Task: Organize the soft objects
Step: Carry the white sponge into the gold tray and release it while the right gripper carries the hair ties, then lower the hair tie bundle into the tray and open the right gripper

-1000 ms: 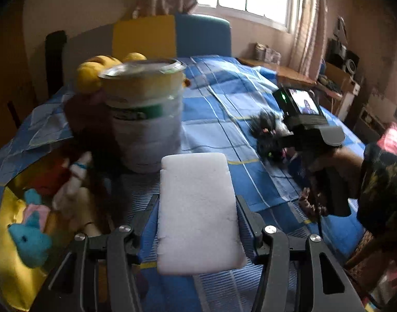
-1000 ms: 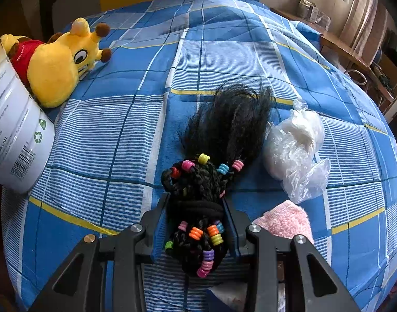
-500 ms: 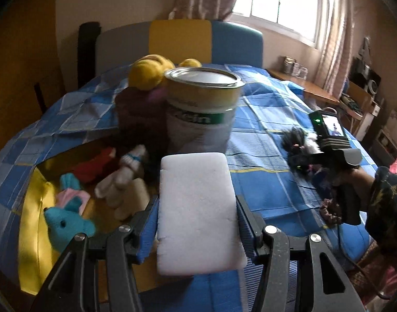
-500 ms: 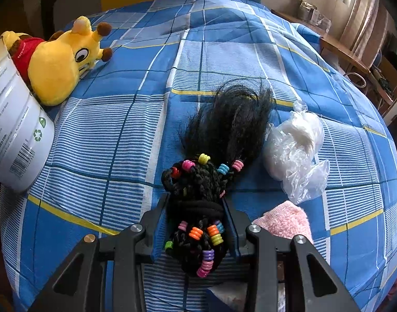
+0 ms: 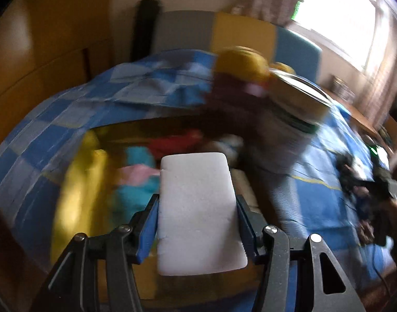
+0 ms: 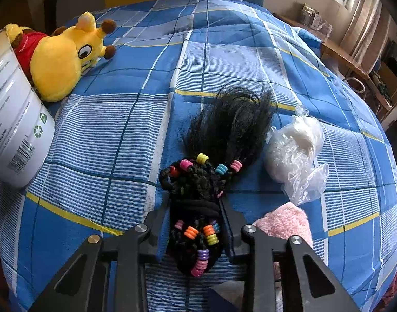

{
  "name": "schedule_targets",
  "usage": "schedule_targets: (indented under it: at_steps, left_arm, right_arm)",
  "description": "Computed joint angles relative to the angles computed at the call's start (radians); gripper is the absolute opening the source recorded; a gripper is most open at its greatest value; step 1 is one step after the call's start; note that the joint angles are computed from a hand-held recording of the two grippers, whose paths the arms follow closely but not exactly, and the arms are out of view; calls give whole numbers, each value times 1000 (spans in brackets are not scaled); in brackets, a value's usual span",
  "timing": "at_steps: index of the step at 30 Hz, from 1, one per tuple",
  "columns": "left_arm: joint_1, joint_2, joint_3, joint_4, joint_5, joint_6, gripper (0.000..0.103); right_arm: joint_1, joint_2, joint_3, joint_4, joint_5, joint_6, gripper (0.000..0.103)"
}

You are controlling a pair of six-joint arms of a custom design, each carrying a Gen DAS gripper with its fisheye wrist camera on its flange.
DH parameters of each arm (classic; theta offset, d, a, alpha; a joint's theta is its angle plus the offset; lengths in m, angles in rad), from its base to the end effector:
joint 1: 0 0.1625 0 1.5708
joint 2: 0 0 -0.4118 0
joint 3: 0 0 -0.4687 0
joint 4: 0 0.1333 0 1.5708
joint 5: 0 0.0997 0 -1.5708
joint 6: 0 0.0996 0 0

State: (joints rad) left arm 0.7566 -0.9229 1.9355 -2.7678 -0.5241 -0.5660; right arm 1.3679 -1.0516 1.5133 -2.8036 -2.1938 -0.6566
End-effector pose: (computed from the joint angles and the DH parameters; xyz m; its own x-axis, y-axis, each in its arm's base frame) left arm -0.2885 -0.5742 0.0626 -0.7707 -0.1467 -0.6200 0.3572 0.7063 -0.6112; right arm -0.0779 -0.7516 0.3227 -0.6534 0.0163 0.7569 -0.3211 0.8994 -0.2966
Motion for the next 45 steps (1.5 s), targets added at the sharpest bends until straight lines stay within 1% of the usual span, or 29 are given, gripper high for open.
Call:
schedule_targets:
  at_steps: [1,3,4,5,7,8,11,13,15,17,18,20,24,26,29,33,35,40,41,45]
  left_arm:
    - [9,-29,19,26,31,-36,56]
    - [21,-64,42,81,67,-95,56]
    - [29,-84,55,120,85,-137,57]
    - [39,-103,62,185,98,-190,57]
    - [57,-129,67,302,112,-283,58]
    - [63,-140,74,331,112,-311,58]
    - [75,-153,86,377,112,-359,61]
    - [79,-150,85,380,109,-365,61]
    - [78,-148,91,362,111,-354,66]
    - [75,-145,94,328,110,-332,72]
    - [72,-145,95,316,109,-325,73]
    - [65,-149,104,270,103,-298,74]
    - [55,-152,106,253,113,-283,74]
    - [52,-157,112,239,111,-278,76]
    - [49,-164,117,213,99,-265,76]
    - [42,-166,123,193,104,-256,78]
    - [40,-166,125,188,108,-258,83]
    - [31,-175,134,194,126,-286,85]
    - [29,-178,136,197,130,-293,85]
    - [17,-190,145,212,157,-313,86]
  right_arm:
    - [0,0,-3,10,0,13,31]
    - [-1,-4,-15,49,7,57,30]
    - [-2,-6,-22,73,16,82,30]
    - [-3,-5,-33,95,18,108,30]
    - [-1,-1,-62,144,28,164,30]
    - [5,3,-79,163,38,193,30]
    - [31,16,-123,179,67,223,30]
    - [64,39,-169,177,73,219,30]
    - [98,64,-214,175,79,213,30]
    - [137,92,-263,172,95,194,30]
    - [152,102,-277,166,96,186,30]
    - [189,127,-314,160,119,169,30]
    - [257,167,-351,149,187,111,30]
    - [284,172,-343,157,221,90,30]
    - [315,156,-290,187,306,47,30]
    - [339,120,-187,232,361,-38,30]
    - [347,104,-138,248,372,-66,30]
    - [357,48,22,277,381,-140,30]
    - [359,41,46,273,375,-152,30]
    - [348,47,125,257,309,-196,30]
